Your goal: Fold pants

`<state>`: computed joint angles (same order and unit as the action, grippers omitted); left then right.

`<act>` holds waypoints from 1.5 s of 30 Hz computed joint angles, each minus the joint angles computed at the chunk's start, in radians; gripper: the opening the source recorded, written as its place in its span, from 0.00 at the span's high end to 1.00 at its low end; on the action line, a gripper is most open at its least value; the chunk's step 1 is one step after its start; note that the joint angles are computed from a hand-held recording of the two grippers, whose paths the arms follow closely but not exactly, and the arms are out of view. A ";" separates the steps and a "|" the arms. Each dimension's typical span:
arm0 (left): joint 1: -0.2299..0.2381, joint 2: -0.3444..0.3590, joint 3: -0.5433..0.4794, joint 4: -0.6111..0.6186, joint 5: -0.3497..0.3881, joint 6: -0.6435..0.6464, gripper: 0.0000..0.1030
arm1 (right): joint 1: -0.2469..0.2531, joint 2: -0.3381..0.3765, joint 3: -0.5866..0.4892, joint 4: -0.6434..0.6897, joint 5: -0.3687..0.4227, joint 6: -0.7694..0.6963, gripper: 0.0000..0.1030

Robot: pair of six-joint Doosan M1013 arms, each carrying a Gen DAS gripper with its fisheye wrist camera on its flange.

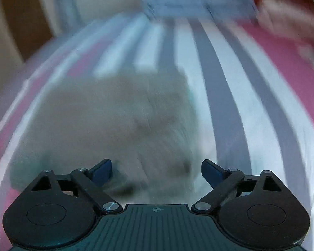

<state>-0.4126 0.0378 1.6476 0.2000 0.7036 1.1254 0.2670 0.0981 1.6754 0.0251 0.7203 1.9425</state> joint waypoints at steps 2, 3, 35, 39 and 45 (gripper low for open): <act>-0.025 -0.031 0.022 0.072 -0.007 -0.047 0.12 | -0.004 -0.074 0.062 0.050 -0.115 0.004 0.10; -0.040 -0.044 0.029 0.118 -0.004 -0.078 0.11 | 0.010 -0.102 0.074 0.011 -0.145 0.019 0.10; -0.180 -0.234 0.146 0.335 0.013 -0.233 0.06 | 0.354 -0.353 0.109 -0.771 0.012 0.697 0.00; -0.188 -0.239 0.160 0.393 0.007 -0.272 0.06 | 0.362 -0.351 0.105 -0.781 0.028 0.710 0.00; -0.174 -0.242 0.167 0.374 0.009 -0.276 0.06 | 0.363 -0.349 0.103 -0.781 0.038 0.726 0.00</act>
<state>-0.5863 -0.2042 1.8144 0.5740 0.7122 0.8498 0.6299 -0.2507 1.7785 -0.7556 0.7585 2.6684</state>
